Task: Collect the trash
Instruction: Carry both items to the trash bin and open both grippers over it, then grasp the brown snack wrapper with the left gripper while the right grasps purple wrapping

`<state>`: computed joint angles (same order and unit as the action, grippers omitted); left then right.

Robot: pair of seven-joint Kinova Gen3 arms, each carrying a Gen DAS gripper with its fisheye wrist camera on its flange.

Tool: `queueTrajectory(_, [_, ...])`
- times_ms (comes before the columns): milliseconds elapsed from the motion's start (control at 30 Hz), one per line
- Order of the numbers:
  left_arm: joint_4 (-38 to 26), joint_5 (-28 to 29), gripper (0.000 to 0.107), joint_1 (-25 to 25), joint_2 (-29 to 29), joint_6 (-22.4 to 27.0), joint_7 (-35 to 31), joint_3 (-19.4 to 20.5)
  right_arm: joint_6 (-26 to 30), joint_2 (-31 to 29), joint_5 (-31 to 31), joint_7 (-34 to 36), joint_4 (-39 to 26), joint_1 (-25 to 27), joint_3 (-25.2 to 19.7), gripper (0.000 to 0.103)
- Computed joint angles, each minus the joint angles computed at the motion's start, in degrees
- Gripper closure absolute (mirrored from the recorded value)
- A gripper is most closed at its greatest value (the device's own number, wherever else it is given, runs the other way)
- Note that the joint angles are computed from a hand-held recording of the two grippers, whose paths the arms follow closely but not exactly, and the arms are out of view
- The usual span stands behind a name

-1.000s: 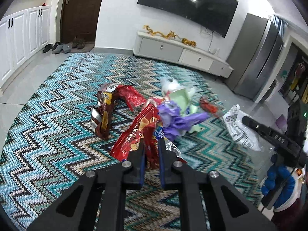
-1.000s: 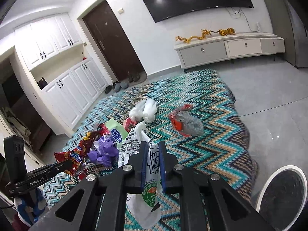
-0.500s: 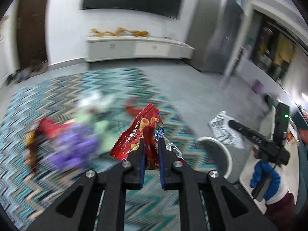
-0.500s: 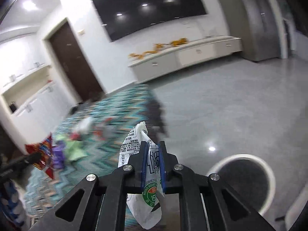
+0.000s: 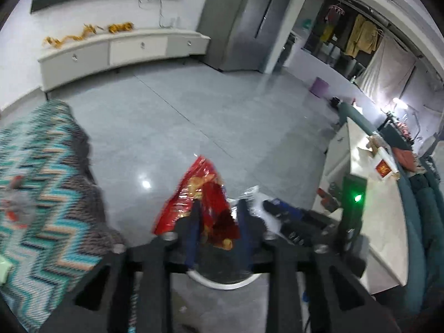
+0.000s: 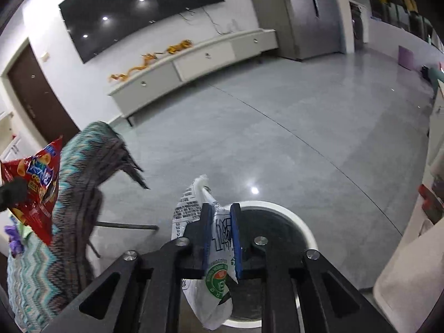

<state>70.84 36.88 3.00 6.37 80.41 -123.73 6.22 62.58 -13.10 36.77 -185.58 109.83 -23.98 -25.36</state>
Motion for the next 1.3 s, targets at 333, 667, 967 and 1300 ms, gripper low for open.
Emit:
queueTrajectory(333, [0.5, 1.6, 0.049, -0.5, -1.1, 0.3, -2.4, 0.1, 1.6, -3.9, -2.9, -4.3, 3.8, 1.9, -2.3, 0.059])
queueTrajectory(667, [4.4, 4.8, 0.049, -7.9, -7.6, 0.5, -11.7, -8.6, 8.3, 1.1, 4.2, -4.2, -5.7, -1.4, -8.1, 0.059])
queueTrajectory(967, [5.4, 9.2, 0.049, -20.0, -8.1, 5.2, -19.8, -17.6, 11.2, 10.4, 13.4, -0.4, -17.8, -10.6, -8.9, 0.059])
queueTrajectory(1300, [1.9, 11.8, 0.05, -35.7, -1.2, 6.1, -21.5, -20.8, 4.5, 23.4, 14.9, 14.5, -33.6, -18.9, -4.4, 0.059])
